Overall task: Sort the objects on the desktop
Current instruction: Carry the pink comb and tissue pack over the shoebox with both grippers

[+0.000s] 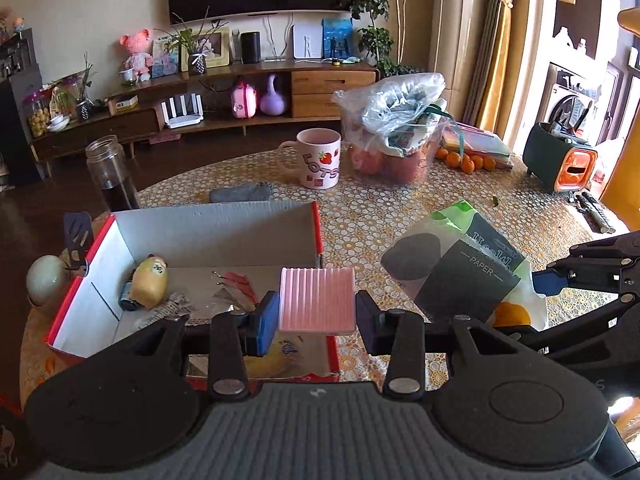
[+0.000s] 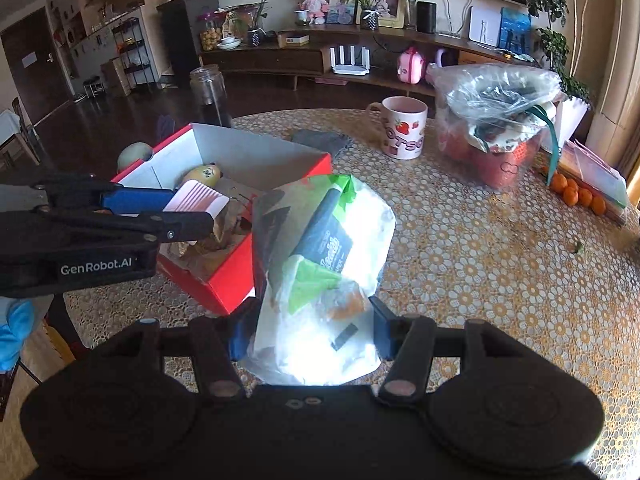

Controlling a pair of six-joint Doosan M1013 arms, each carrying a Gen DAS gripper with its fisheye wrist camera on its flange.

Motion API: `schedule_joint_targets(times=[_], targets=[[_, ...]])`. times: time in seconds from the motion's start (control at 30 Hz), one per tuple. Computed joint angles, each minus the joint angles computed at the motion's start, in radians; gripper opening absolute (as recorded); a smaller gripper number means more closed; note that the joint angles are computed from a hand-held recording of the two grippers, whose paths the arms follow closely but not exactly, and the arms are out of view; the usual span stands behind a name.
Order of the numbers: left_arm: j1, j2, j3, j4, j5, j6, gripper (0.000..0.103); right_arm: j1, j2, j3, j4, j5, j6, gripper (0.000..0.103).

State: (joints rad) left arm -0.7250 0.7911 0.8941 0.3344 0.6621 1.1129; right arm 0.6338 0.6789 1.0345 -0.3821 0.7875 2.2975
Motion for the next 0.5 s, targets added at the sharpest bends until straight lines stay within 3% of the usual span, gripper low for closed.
schedule_joint_targets(times=[0.5], targets=[[0.065,-0.028,0.059,0.094,-0.009,-0.087,0.040,0.013,0.171,-0.306,0.082,0.108,-0.166,0.057]])
